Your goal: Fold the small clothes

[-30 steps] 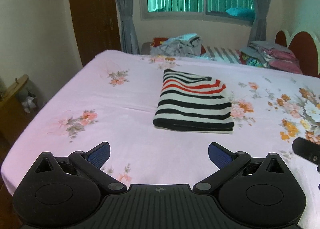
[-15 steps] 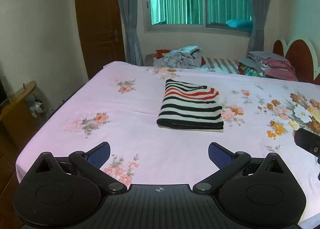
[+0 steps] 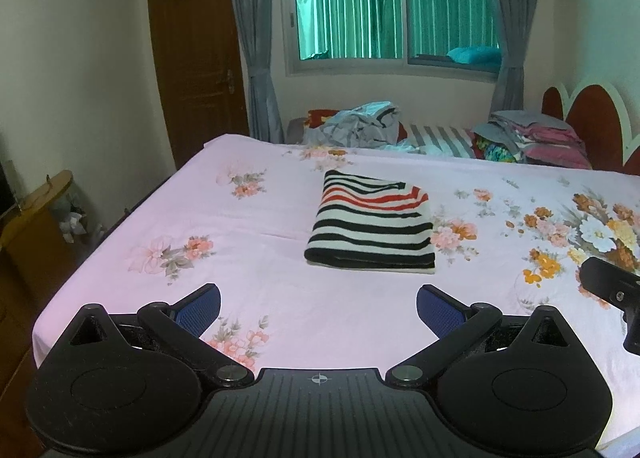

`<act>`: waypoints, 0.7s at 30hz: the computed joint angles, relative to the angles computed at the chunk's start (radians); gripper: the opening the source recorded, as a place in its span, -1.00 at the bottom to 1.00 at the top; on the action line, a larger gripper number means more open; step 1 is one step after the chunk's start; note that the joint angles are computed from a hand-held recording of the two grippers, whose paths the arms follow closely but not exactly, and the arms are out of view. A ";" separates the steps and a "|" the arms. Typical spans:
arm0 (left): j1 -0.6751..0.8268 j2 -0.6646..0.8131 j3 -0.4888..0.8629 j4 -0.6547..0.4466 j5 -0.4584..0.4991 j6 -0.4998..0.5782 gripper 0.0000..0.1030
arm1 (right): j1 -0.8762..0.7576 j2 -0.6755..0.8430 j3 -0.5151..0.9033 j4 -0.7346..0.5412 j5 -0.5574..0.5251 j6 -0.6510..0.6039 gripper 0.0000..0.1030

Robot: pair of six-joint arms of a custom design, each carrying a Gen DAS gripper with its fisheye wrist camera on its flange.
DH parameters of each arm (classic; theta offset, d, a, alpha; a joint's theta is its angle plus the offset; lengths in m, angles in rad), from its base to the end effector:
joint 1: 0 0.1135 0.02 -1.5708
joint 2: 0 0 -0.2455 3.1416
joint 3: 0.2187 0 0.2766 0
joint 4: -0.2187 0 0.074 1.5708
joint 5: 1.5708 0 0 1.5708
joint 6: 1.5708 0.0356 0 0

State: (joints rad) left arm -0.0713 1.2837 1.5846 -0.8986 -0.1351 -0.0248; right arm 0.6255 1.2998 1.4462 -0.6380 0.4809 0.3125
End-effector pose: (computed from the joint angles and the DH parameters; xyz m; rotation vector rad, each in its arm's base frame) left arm 0.2805 -0.0152 0.4248 -0.0271 2.1635 0.0912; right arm 0.2575 0.1656 0.3990 -0.0214 2.0040 0.1031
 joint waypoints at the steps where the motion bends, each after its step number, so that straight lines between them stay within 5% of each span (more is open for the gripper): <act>1: -0.004 0.000 0.001 -0.001 -0.005 -0.002 1.00 | -0.004 0.000 0.000 0.002 -0.006 0.000 0.99; 21: -0.019 0.010 0.015 -0.021 -0.031 -0.020 1.00 | -0.013 0.009 0.008 0.007 -0.029 -0.013 0.99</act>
State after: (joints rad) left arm -0.0900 1.2938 1.6000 -0.9201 -0.1660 -0.0444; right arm 0.6130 1.3084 1.4542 -0.6314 0.4519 0.2995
